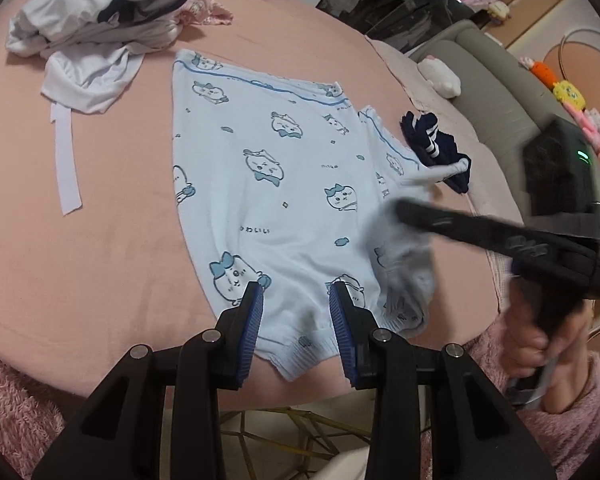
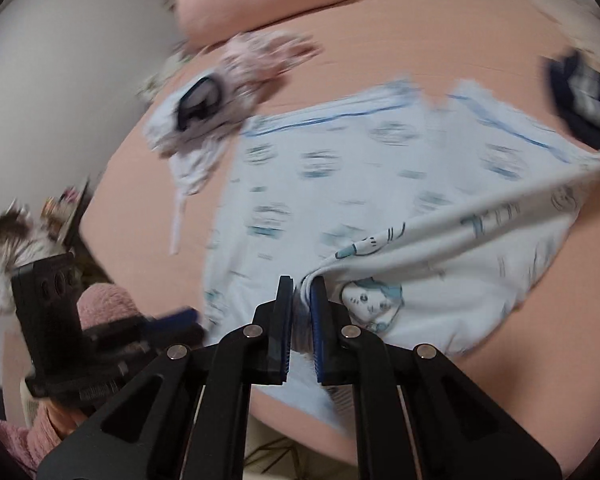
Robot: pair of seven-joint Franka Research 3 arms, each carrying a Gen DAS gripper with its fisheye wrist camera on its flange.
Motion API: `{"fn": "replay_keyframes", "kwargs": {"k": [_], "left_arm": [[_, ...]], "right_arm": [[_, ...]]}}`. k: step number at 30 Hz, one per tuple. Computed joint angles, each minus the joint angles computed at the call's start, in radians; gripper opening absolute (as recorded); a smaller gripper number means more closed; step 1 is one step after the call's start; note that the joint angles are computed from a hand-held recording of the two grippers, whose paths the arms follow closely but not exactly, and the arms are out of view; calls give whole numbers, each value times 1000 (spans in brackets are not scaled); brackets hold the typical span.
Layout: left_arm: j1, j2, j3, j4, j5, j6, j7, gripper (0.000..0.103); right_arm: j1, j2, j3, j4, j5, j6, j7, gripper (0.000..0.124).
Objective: Fold clothes
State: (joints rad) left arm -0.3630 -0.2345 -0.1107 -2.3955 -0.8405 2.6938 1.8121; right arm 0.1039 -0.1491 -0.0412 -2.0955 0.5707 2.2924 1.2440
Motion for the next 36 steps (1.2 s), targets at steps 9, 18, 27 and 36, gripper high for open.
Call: {"fn": "replay_keyframes", "kwargs": {"k": [9,18,27,36], "left_arm": [[-7,40,24,73,-236,-96,211,36],[93,259,-79,296,-38,-259,110,36],[151,323,-144,347,-169,-323,187,36],[166,312,-154,343,-250,-341,258,10]], "right_arm": [[3,-83,-15,-97,94,27,-21,30],[-37,-282,8,-298,-167,69,35,38],[-94,-281,44,-344,-371,60,222,38],[-75,-339,9,-358,-344,41,189,39]]}}
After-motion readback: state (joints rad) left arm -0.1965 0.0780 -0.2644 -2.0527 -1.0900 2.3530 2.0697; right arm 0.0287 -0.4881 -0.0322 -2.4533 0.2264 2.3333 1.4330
